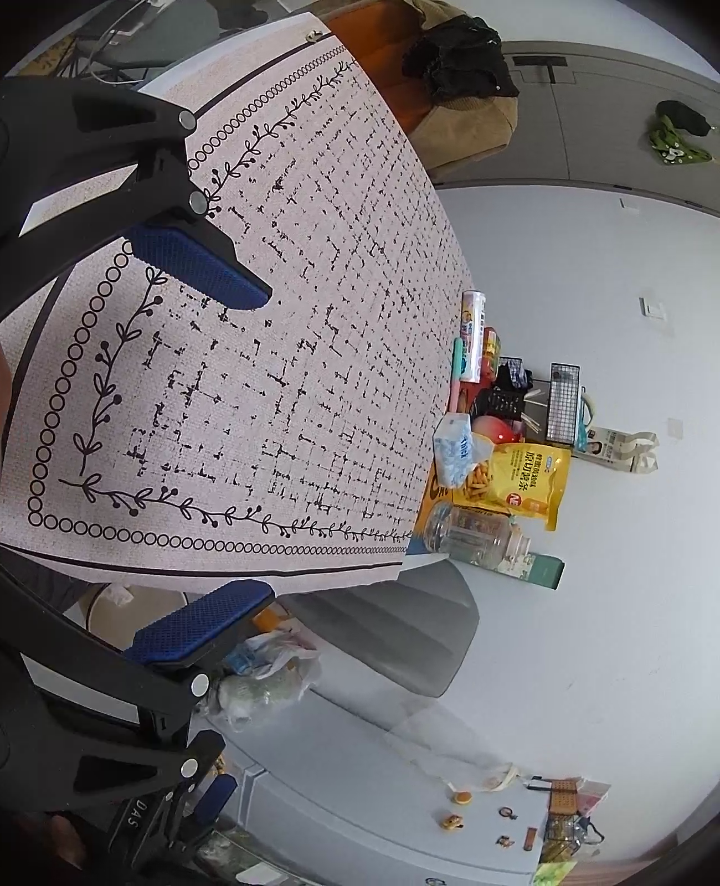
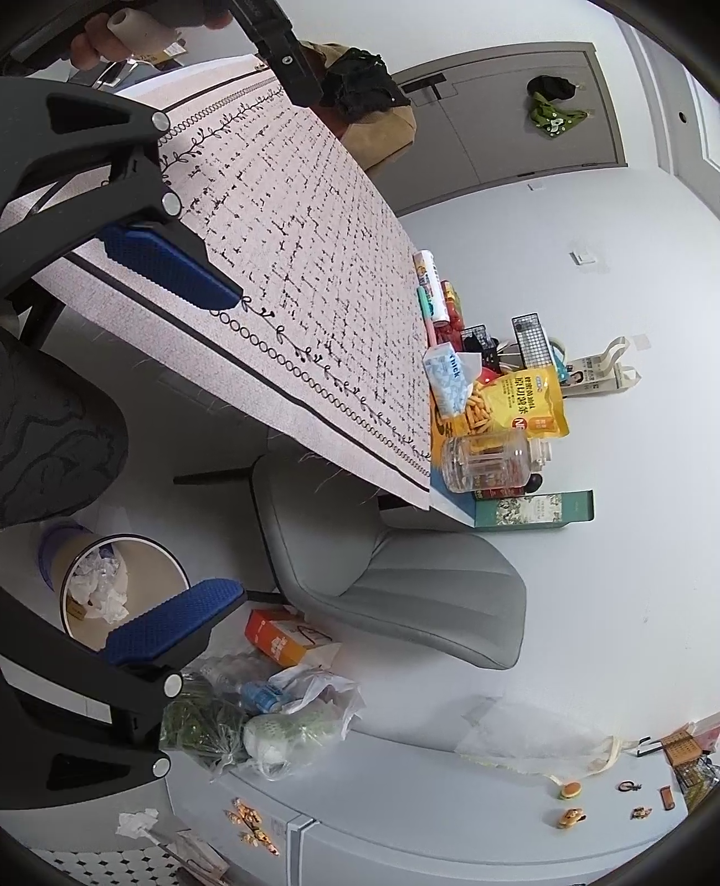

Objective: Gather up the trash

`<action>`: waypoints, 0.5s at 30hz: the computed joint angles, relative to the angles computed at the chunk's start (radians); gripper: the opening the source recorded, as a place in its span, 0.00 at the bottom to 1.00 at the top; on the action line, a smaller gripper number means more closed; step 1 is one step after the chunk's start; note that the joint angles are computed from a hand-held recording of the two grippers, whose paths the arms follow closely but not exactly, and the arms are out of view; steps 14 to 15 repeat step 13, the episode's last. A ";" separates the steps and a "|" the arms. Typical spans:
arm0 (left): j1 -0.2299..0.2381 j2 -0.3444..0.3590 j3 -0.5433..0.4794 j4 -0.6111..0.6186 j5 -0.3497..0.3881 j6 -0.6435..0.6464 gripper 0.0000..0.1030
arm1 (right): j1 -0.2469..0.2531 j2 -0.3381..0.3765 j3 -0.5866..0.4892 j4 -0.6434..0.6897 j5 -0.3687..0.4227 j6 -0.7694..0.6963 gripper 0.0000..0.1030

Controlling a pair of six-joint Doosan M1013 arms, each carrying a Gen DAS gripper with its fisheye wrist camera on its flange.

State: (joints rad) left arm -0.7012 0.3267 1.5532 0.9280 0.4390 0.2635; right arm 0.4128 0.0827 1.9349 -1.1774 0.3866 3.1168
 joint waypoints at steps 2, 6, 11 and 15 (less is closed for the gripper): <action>0.001 -0.001 0.002 -0.010 -0.012 0.014 0.94 | -0.003 0.000 0.002 0.011 -0.005 -0.006 0.93; 0.000 0.001 -0.002 -0.014 -0.014 0.024 0.94 | -0.003 -0.001 0.004 0.003 -0.006 0.002 0.93; 0.001 0.008 -0.011 -0.066 -0.022 0.083 0.94 | -0.004 0.001 0.004 0.010 -0.006 -0.001 0.93; 0.000 0.010 -0.013 -0.071 -0.022 0.089 0.94 | -0.005 0.000 0.004 0.011 -0.009 -0.003 0.93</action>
